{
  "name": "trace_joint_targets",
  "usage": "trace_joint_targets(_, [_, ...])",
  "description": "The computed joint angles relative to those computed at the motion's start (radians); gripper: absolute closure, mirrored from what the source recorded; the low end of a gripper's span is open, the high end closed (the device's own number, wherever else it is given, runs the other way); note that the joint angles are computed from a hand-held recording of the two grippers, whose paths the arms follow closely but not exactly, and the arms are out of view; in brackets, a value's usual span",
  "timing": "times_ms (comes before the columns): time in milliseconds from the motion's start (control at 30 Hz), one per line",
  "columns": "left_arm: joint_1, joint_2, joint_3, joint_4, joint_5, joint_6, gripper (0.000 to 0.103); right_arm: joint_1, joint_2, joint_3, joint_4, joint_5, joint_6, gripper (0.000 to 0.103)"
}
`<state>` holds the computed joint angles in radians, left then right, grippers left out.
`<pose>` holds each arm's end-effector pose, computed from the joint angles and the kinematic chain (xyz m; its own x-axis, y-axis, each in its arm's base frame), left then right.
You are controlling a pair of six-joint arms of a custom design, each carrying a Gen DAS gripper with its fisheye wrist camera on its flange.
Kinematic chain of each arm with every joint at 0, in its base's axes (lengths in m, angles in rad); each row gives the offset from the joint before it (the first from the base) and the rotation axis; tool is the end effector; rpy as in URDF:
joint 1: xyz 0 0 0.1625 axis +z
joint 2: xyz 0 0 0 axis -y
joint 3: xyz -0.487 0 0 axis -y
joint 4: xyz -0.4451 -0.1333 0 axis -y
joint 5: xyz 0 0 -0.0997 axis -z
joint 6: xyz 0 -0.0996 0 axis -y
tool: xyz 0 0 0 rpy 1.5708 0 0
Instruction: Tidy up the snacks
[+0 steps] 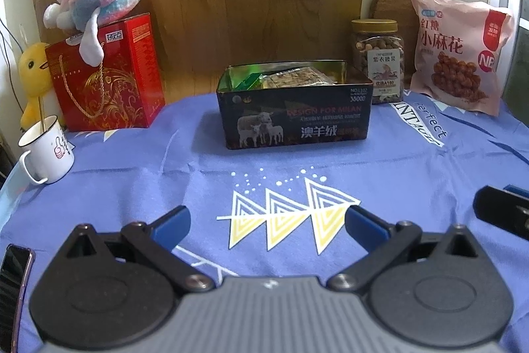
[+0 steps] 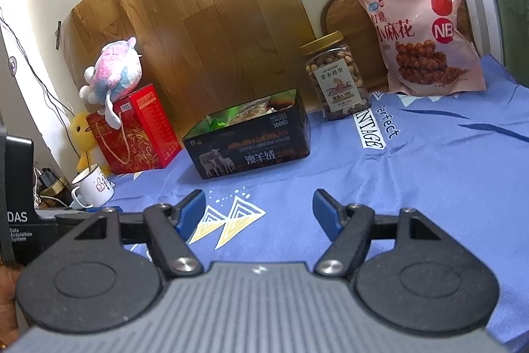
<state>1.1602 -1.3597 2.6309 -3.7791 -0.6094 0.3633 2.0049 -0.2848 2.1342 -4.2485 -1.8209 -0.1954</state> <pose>0.0620 -0.3961 0.2600 -0.6531 -0.1598 -0.7402 0.5011 0.6416 -0.5807 0.3019 -0.3929 -0.1204 -0.8823 -0.3566 0.3072 -0.4645 0.5547 -0.6903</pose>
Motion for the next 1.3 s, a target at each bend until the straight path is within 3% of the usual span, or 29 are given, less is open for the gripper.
trace_joint_targets(1300, [-0.017,0.055,-0.017,-0.055,0.01,0.044,0.0,-0.033,0.002,0.004,-0.004,0.044,-0.006,0.029])
